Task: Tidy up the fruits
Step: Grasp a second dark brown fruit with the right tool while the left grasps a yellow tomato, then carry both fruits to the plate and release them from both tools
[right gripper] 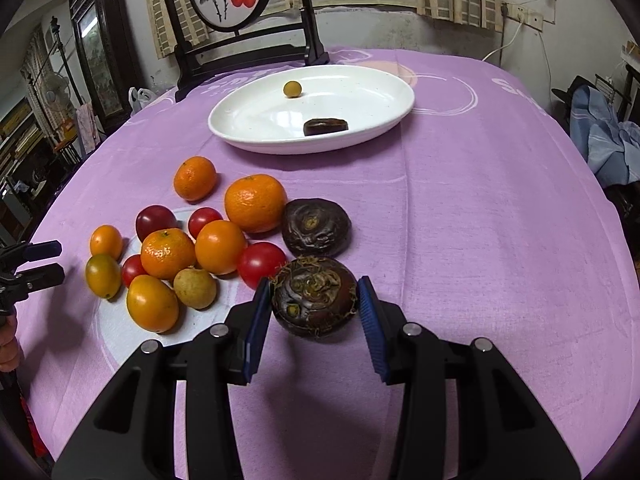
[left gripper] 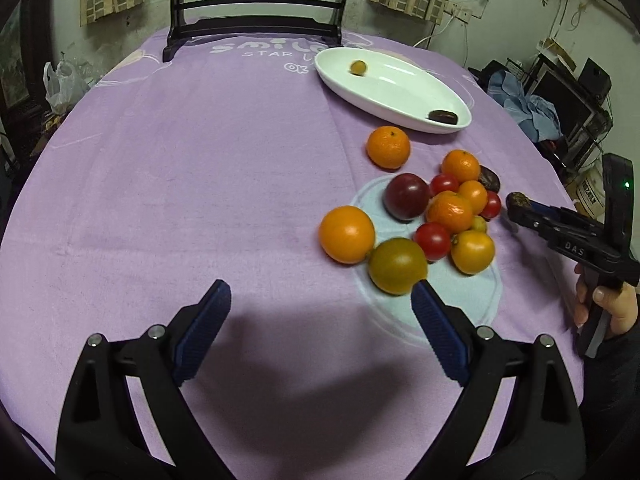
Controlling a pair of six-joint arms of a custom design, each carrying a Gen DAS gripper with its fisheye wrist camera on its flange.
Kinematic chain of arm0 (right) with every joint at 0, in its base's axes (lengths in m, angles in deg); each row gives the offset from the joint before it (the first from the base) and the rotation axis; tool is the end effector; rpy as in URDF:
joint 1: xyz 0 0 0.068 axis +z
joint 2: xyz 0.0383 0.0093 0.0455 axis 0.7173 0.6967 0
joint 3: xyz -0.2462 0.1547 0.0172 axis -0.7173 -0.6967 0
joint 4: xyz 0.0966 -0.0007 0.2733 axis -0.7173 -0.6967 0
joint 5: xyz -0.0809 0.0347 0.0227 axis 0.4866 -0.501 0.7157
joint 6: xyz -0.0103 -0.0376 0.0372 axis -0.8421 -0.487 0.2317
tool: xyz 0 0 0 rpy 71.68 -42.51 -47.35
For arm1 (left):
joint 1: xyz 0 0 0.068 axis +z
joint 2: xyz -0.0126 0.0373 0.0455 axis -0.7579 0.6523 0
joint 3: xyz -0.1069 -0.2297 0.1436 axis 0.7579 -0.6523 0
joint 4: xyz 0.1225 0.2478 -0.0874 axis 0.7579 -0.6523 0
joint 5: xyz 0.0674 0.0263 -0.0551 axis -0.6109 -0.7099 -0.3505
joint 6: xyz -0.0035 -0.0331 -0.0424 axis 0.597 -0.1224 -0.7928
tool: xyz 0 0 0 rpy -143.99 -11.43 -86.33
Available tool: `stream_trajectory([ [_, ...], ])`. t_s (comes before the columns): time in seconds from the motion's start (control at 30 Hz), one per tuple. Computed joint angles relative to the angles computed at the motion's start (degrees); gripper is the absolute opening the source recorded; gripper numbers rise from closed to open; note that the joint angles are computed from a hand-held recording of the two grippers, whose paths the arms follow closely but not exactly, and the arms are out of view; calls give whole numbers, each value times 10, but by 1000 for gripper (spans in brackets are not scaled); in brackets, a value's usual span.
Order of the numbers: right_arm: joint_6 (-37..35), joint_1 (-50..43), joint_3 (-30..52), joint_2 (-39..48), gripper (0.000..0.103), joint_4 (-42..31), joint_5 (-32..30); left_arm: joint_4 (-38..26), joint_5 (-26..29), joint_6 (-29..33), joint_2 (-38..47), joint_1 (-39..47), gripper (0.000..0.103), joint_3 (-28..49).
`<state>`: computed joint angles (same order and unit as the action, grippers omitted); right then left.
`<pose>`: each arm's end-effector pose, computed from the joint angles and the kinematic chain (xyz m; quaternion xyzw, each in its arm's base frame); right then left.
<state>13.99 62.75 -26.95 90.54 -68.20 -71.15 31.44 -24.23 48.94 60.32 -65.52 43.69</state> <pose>0.3075 0.0939 0.1256 -0.0532 0.9381 0.0856 0.3312 0.3047 -0.0939 0.1470 0.1127 0.9441 -0.1209 0.2852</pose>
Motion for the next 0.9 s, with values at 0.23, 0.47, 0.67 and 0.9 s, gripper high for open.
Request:
stream_trajectory([
  [0.23, -3, 3, -3, -5, 44, 1, 0, -7, -40, -31, 50, -80, 91, 31],
  [0.47, -7, 6, -9, -15, 44, 3, -8, -28, -72, -71, 116, -114, 60, 92],
  [0.67, -10, 8, -10, -17, 44, 1, -11, -49, -78, -94, 139, -111, 41, 130],
  [0.9, -11, 10, -12, -19, 44, 3, -6, -40, -85, -81, 117, -116, 41, 108],
])
